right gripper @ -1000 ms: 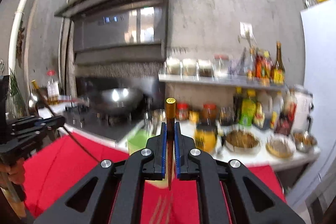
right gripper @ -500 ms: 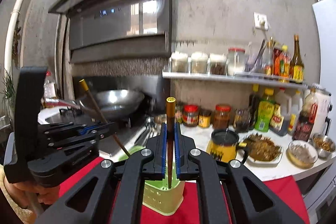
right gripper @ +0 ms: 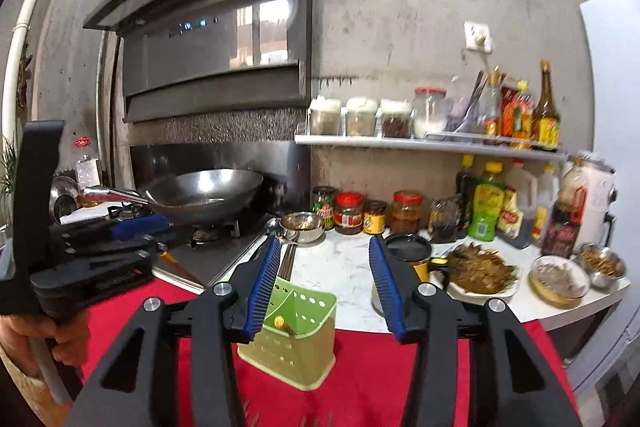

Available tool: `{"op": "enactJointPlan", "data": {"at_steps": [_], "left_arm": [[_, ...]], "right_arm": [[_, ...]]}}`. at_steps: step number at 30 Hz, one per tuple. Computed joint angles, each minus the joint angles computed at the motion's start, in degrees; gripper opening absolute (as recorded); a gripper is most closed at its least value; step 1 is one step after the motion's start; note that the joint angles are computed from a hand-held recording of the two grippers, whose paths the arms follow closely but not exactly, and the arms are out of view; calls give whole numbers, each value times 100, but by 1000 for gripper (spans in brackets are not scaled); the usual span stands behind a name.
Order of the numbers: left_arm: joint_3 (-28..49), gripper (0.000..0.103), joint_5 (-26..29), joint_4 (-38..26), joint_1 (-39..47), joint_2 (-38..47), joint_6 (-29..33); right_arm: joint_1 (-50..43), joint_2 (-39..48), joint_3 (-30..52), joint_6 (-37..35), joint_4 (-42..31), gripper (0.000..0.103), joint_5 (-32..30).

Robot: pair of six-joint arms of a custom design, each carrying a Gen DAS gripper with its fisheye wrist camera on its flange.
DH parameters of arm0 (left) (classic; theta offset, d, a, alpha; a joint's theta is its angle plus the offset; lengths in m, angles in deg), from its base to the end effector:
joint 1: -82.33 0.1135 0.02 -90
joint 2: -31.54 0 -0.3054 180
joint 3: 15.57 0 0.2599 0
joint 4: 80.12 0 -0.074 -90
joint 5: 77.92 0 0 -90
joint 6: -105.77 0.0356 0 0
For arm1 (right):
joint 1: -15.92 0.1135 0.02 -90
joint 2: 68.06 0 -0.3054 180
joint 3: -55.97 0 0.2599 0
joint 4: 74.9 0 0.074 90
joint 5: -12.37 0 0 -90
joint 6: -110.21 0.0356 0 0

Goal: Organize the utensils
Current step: 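Lower the chopstick into the green holder and open the left tool while the right tool releases its chopstick there, then move both open tools back down to the chopsticks on the cloth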

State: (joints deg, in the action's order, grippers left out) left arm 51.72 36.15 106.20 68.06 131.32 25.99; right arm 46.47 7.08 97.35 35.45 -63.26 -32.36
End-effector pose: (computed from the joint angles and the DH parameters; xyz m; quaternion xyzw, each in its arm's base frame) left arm 0.3712 -0.1094 0.2279 0.2838 0.7879 -0.1951 0.5105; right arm 0.2277 0.1050 0.2270 0.1110 0.7875 -0.0937 0.5989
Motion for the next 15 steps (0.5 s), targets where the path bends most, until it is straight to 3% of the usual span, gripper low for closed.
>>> {"op": "enactJointPlan", "data": {"at_steps": [3, 6, 8, 11, 15], "left_arm": [[-646, 45, 104, -38, 375, -601, 67], [-1421, 46, 91, 64, 773, -1015, 313], [-1841, 46, 218, 77, 1045, -1140, 553], [-2522, 46, 397, 264, 1471, -1161, 962], [-3229, 47, 383, 716, 1833, -872, 1418]], "right_arm": [[694, -556, -118, 612, -1045, 53, 632], [1500, -850, -349, 1711, -2090, 53, 1116], [2056, -776, -448, 2679, -2830, 53, 1436], [3037, -100, -454, 4906, -4304, 53, 1770], [3911, 954, -407, 7074, -5266, 53, 1621]]}}
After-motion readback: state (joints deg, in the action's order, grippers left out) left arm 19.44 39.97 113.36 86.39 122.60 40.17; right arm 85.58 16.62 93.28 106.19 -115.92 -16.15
